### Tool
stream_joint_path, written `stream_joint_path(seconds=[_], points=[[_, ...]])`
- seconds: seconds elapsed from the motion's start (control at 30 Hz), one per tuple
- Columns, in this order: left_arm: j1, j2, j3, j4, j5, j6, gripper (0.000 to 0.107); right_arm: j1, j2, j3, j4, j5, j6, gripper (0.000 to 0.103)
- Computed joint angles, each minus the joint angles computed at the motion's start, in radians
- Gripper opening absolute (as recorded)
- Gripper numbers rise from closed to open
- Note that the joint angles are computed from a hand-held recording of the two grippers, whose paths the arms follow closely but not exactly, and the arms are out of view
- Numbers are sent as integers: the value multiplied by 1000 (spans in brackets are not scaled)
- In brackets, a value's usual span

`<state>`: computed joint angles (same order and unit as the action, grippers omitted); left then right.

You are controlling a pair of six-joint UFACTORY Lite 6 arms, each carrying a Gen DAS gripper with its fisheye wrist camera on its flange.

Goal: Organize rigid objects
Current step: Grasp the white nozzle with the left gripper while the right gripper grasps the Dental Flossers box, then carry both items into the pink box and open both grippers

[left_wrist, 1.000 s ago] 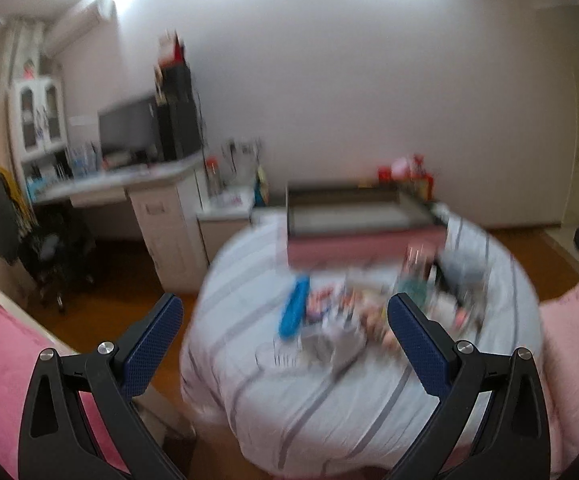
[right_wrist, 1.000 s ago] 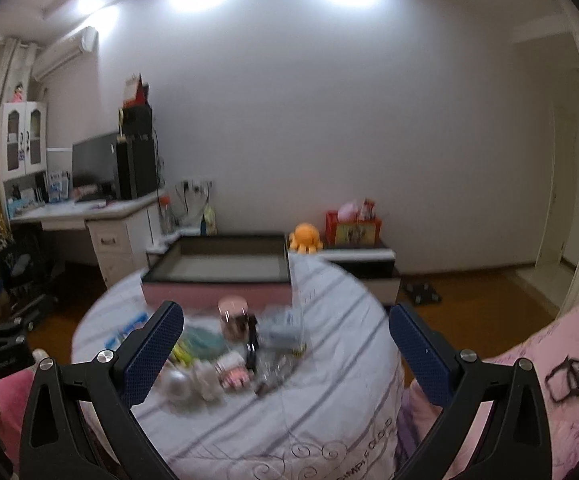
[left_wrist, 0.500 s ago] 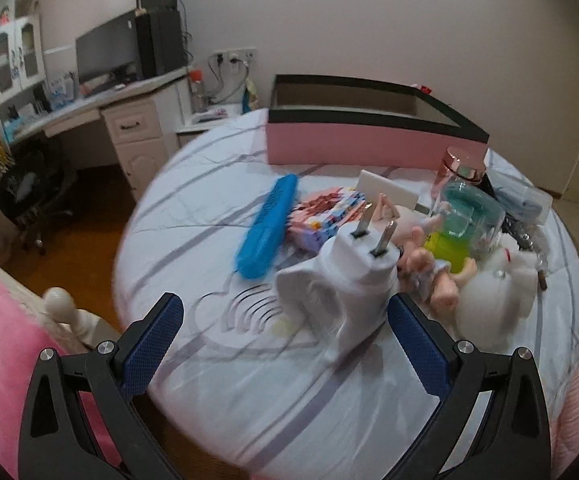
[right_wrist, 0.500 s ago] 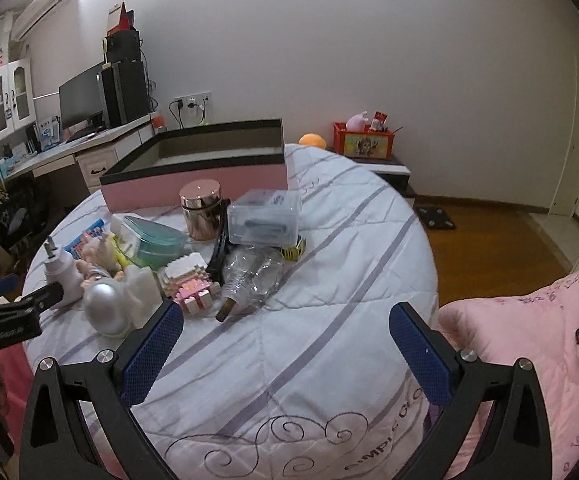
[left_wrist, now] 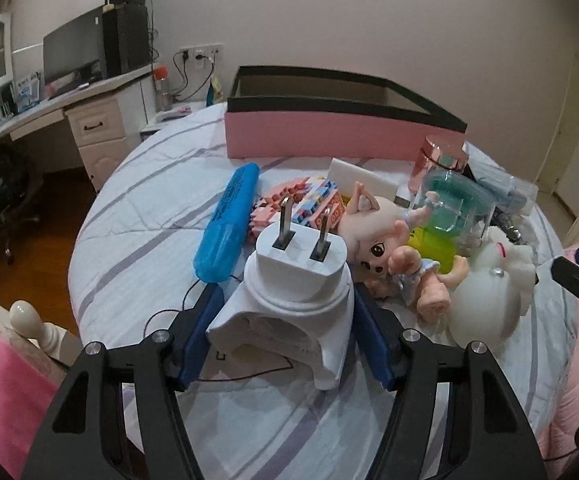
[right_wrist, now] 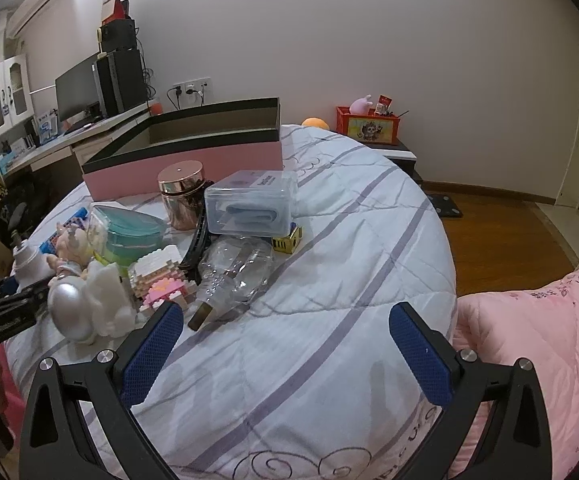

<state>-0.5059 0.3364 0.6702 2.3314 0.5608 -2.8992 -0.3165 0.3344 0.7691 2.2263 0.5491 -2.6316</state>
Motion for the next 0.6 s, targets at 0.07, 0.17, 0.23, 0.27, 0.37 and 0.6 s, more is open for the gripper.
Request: stream_joint_path(seconds=[0.07, 0.17, 0.23, 0.27, 0.37, 0.6], points=[[3, -22, -18, -5, -2, -4, 66, 6, 16, 21, 6, -3, 0, 103], [-17, -69, -52, -44, -2, 19, 66, 8, 40, 59, 4, -10, 13, 103], [-36, -97, -63, -96, 17, 73, 65, 18, 62, 103, 3, -23, 38, 103], [-42, -105, -59, -133, 17, 113, 65, 24, 82, 140, -24, -29, 79, 103], [-62, -144, -59, -194, 36, 181, 64, 50, 137, 242, -80, -55, 187, 103], [-14, -99, 28, -145, -10, 208, 57, 131, 339, 550, -360, -122, 572, 103]])
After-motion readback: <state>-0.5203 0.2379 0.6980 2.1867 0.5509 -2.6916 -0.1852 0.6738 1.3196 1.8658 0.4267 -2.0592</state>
